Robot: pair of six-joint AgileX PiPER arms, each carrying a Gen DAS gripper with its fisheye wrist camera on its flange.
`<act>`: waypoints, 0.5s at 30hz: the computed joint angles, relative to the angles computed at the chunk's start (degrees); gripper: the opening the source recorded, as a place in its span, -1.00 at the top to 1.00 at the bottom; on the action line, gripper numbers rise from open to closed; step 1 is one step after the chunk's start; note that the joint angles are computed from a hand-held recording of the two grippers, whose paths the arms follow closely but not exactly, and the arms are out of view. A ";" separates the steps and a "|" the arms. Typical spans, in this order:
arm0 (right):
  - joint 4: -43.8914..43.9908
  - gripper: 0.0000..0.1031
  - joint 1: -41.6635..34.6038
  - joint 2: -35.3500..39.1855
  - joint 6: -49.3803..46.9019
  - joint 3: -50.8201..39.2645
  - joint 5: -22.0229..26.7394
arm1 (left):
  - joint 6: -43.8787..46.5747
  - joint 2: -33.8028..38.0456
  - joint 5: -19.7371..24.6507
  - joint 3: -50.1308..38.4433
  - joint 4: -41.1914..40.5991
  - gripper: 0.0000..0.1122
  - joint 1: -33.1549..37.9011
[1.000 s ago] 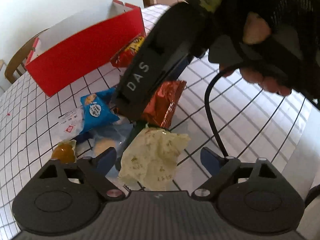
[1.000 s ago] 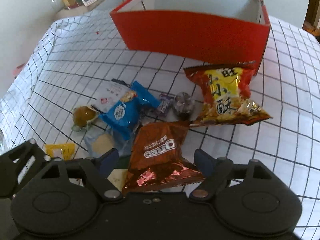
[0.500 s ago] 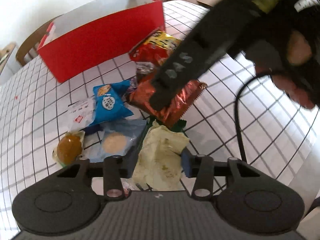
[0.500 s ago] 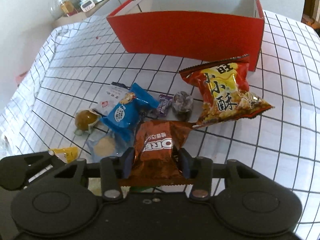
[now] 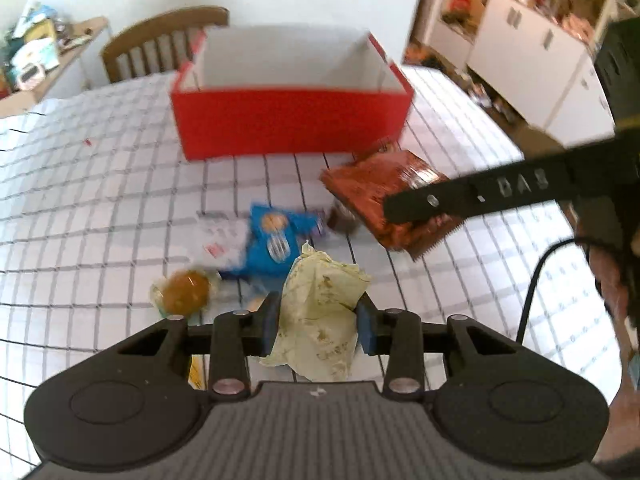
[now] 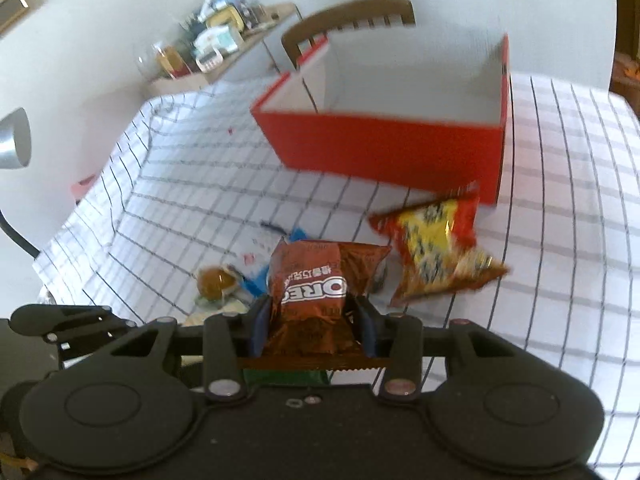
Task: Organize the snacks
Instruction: 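Carry both bags into the red box and open both tools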
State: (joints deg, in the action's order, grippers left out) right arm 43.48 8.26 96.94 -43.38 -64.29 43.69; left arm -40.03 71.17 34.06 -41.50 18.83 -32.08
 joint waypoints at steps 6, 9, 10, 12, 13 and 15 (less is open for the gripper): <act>0.07 0.15 -1.37 0.97 0.52 -6.59 2.42 | 4.14 3.75 7.22 -12.30 -2.73 0.33 4.63; -0.47 0.15 -1.70 2.36 1.80 -10.72 3.08 | 7.58 7.42 11.24 -19.65 -5.05 0.33 7.65; -0.80 0.15 -1.67 3.07 2.37 -12.27 3.28 | 9.10 8.78 12.20 -22.19 -6.06 0.33 8.85; -2.03 0.15 -1.53 4.59 4.49 -15.97 3.45 | 11.90 11.60 14.42 -27.47 -7.81 0.33 11.05; -2.89 0.15 -1.42 5.54 5.74 -18.06 3.64 | 13.55 13.35 15.59 -30.46 -8.72 0.33 12.15; -4.95 0.15 -1.23 7.73 8.44 -22.75 4.21 | 15.76 16.98 17.54 -36.34 -9.05 0.33 13.66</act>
